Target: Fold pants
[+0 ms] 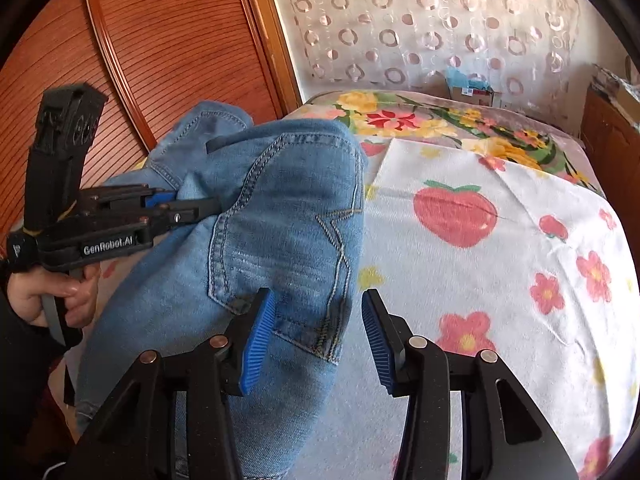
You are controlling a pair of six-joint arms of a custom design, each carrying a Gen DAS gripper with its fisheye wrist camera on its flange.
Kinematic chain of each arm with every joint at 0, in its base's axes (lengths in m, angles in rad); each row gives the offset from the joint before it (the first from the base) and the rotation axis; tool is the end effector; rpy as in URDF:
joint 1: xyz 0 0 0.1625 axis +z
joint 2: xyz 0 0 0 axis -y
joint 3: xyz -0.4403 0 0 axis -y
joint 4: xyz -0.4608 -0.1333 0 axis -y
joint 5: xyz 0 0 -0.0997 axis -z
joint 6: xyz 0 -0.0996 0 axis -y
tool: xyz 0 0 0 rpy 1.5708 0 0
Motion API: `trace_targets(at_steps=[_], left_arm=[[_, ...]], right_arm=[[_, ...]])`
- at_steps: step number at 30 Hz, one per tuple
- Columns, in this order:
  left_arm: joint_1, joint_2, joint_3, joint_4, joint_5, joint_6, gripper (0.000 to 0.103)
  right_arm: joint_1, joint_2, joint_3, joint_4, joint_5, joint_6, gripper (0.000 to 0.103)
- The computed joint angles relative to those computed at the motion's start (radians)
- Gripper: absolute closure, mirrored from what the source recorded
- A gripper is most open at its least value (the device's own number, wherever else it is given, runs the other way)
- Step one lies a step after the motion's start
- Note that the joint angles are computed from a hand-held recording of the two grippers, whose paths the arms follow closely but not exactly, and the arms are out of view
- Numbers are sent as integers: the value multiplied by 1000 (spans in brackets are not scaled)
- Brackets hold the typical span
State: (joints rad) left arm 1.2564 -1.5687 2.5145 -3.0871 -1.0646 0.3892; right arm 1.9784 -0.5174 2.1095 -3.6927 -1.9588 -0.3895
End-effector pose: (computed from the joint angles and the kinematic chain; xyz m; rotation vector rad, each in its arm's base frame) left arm 0.0485 -0.4380 0.2096 0.6914 2.4402 -0.7167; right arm 0.2882 -0.4262 -0.1096 0.9052 -2.5165 0.7292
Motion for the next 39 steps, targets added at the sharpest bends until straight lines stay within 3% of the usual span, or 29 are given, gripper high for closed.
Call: trace_targets(at_steps=[1,6,17,25,28,30,37,39], left_arm=[[1,-6,-4,12,2,-10,55],[38,-41,-15,75,-32,-52,38],[59,15,-11,23,-59,-88,38],[86,18,-21,31,-101,-109,38],[90,17,-25,42,-109,-115,40],[95,14,-28,55,-129,-113,47],[93,20,-26,39,-132,-99,55],[93,13,-21,38,-145,-96,62]], right_arm=[[-2,-3,-5,2,1,-4,56],[8,6,-23,3,3,-13,55],[-7,61,-102,57,-31,-11,47],[-63,36,-110,150,90,72,47],[-67,43,-117,149,95,61,47],[-66,44,-119,151,94,55,51],[-77,40,-110,149,137,82,59],[-71,43,-108,137,133,77,70]])
